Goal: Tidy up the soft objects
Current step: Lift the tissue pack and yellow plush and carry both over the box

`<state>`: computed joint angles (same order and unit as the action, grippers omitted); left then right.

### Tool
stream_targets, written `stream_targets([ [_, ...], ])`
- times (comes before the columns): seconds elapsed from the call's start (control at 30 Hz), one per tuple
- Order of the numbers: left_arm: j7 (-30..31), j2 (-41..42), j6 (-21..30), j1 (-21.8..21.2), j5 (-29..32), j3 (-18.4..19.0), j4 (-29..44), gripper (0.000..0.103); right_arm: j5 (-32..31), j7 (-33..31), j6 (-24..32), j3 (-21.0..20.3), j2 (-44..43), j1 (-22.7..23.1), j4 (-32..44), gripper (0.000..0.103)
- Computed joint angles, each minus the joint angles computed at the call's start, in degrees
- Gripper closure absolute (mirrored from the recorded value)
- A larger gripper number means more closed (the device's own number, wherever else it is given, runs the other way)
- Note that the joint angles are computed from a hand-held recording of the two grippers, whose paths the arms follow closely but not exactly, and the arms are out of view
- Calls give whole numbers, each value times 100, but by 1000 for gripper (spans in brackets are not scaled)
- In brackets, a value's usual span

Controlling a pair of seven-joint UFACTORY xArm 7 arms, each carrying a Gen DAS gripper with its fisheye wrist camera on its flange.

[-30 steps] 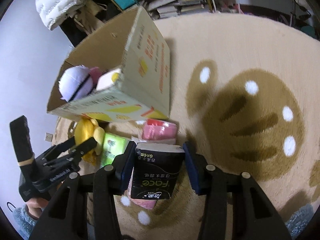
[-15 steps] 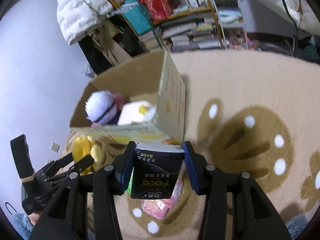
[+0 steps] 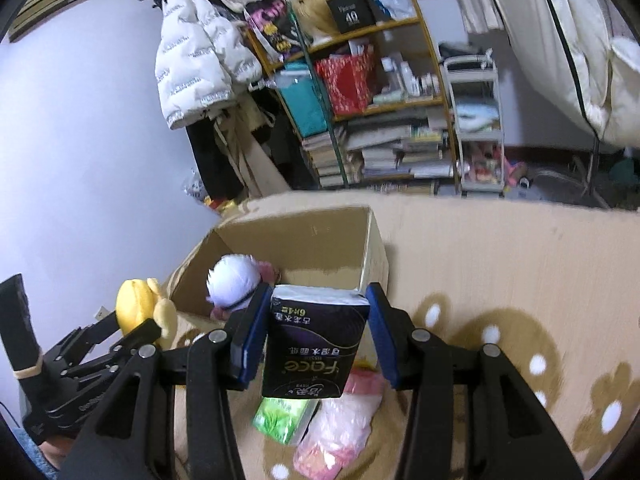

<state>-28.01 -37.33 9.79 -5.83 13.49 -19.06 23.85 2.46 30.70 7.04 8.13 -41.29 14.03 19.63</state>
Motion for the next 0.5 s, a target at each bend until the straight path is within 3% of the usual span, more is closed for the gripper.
stream_targets([
  [0.23, -136, 122, -378, 570, 256, -321, 162, 31, -349, 71, -431, 463, 290, -515, 227, 53],
  [0.5, -314, 485, -893, 1426, 527, -930, 451, 31, -825, 239, -680, 1182, 795, -1268, 583, 53],
])
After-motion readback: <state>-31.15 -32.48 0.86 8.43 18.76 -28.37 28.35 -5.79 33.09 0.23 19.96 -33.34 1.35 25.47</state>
